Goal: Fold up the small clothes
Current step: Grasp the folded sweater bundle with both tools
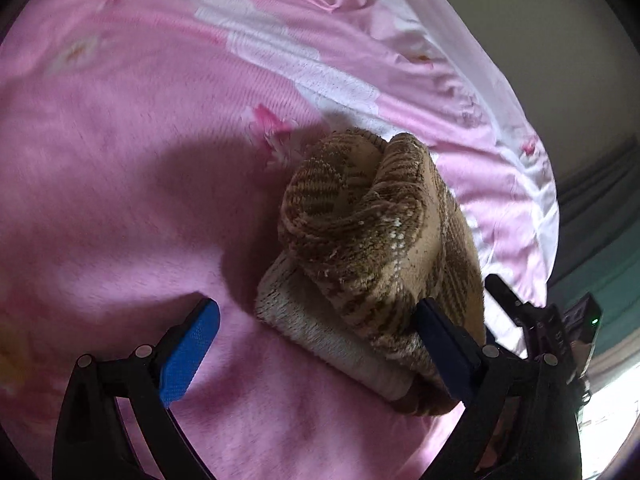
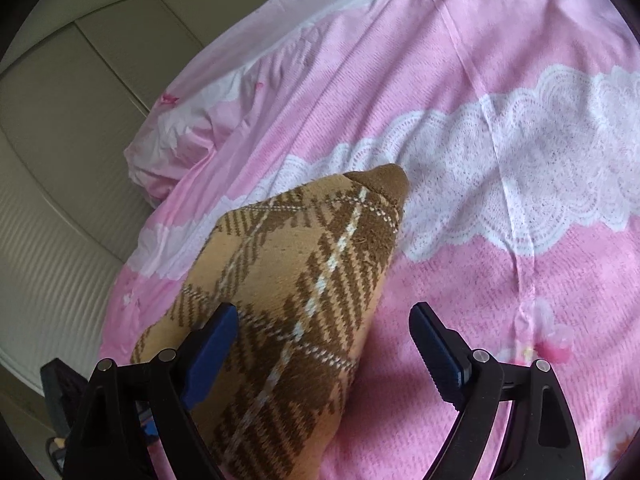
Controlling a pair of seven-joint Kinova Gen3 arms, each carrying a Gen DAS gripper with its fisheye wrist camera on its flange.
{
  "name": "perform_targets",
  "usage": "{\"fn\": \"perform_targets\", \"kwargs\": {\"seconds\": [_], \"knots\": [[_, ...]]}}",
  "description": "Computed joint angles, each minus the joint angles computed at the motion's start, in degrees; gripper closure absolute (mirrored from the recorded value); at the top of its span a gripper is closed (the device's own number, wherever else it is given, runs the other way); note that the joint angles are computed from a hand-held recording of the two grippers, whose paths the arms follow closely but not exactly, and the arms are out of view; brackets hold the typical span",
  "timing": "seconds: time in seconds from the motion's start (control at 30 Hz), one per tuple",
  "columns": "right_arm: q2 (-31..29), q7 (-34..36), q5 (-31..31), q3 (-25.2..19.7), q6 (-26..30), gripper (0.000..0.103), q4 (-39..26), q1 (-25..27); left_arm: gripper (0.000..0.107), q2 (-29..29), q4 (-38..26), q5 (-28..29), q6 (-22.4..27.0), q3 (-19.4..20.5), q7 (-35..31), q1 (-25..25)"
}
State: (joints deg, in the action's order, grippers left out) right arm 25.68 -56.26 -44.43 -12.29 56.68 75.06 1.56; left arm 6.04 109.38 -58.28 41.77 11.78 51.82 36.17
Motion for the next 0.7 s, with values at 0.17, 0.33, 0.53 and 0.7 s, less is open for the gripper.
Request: {"fn": "perform_targets", "kwargs": {"seconds": [0.17,0.33,0.53,0.7], "knots": [[4.36,-1.39,0.2,-0.59,4.61,0.015,-5.44,-0.17,0.009,1.68,0.33,-4.72,-3.89,-1.2,7.01,0.23],[9.97,-4.93,-0.32,-1.79,10.23,0.015,-12.07,-0.28,0.008,3.02,0.74,-9.61,-3.62,-2.85,14.18,1.32],[13.68,-7.44,-0.47,-2.91,11.46,0.011,-15.5,-1.24,0.012,3.66,1.88,-15.55,-4.5,-3.64,19.9,0.64],[16.96,-10.22,-0.39,-3.74,12.88,0.011,-19.48,-2.18,0.033,4.25,1.75,-17.9,-3.69,-3.31,21.01,0.3]]}}
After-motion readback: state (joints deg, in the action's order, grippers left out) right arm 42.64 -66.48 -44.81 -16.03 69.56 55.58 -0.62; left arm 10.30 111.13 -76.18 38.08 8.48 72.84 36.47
